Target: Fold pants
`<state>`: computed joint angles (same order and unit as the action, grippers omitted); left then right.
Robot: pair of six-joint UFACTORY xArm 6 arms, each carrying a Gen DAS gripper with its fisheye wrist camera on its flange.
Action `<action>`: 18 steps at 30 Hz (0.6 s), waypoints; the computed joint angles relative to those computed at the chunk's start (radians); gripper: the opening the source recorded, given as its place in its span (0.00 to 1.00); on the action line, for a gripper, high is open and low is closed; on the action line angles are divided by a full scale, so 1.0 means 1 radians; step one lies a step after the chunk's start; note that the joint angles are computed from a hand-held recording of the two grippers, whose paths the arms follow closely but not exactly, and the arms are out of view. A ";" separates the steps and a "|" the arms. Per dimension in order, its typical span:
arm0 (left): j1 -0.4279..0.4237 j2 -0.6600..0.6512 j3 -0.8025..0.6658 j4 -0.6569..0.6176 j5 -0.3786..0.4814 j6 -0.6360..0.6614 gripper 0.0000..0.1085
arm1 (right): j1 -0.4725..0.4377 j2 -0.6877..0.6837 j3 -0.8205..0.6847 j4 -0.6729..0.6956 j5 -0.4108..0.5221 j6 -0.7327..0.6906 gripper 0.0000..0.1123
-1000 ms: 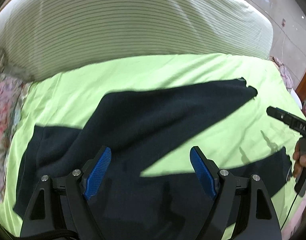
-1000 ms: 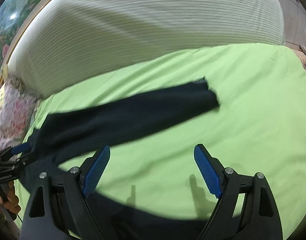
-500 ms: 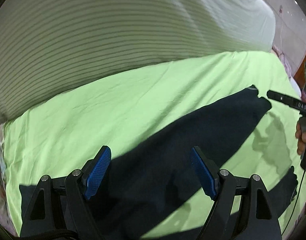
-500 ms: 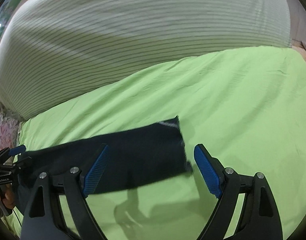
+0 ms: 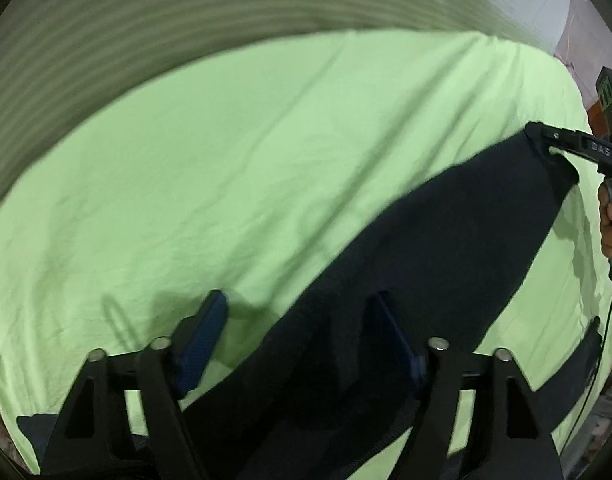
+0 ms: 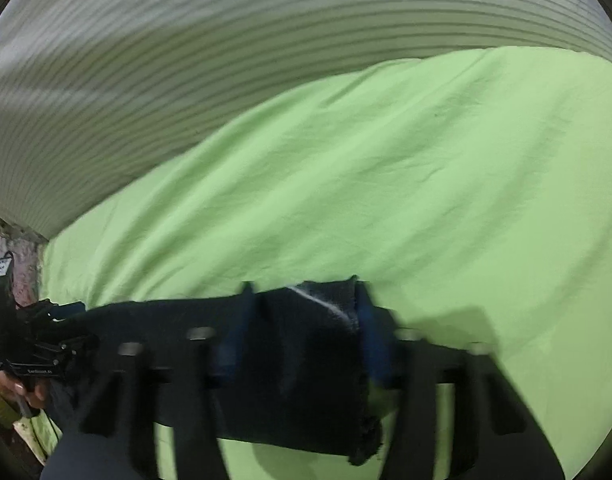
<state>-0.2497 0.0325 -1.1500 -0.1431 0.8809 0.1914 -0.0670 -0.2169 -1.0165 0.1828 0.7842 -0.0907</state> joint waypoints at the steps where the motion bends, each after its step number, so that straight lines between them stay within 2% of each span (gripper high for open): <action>1: 0.002 0.001 -0.004 -0.025 0.014 0.028 0.49 | -0.003 -0.007 0.004 0.000 0.001 -0.008 0.17; 3: 0.008 0.002 -0.015 -0.076 0.053 0.079 0.20 | -0.006 -0.018 0.008 0.019 0.008 -0.024 0.09; 6: 0.010 -0.031 0.005 -0.118 0.064 0.118 0.08 | -0.015 -0.056 0.031 0.057 -0.003 -0.056 0.08; 12: 0.009 -0.150 0.076 -0.204 0.057 0.195 0.05 | -0.046 -0.200 0.103 0.175 0.020 -0.169 0.07; 18: 0.023 -0.374 0.239 -0.271 0.104 0.260 0.05 | -0.124 -0.342 0.151 0.274 0.119 -0.301 0.07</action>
<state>-0.2264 -0.3418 -0.9113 -0.4143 0.9844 0.4513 -0.1913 -0.5594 -0.8650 0.4571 0.9031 -0.3921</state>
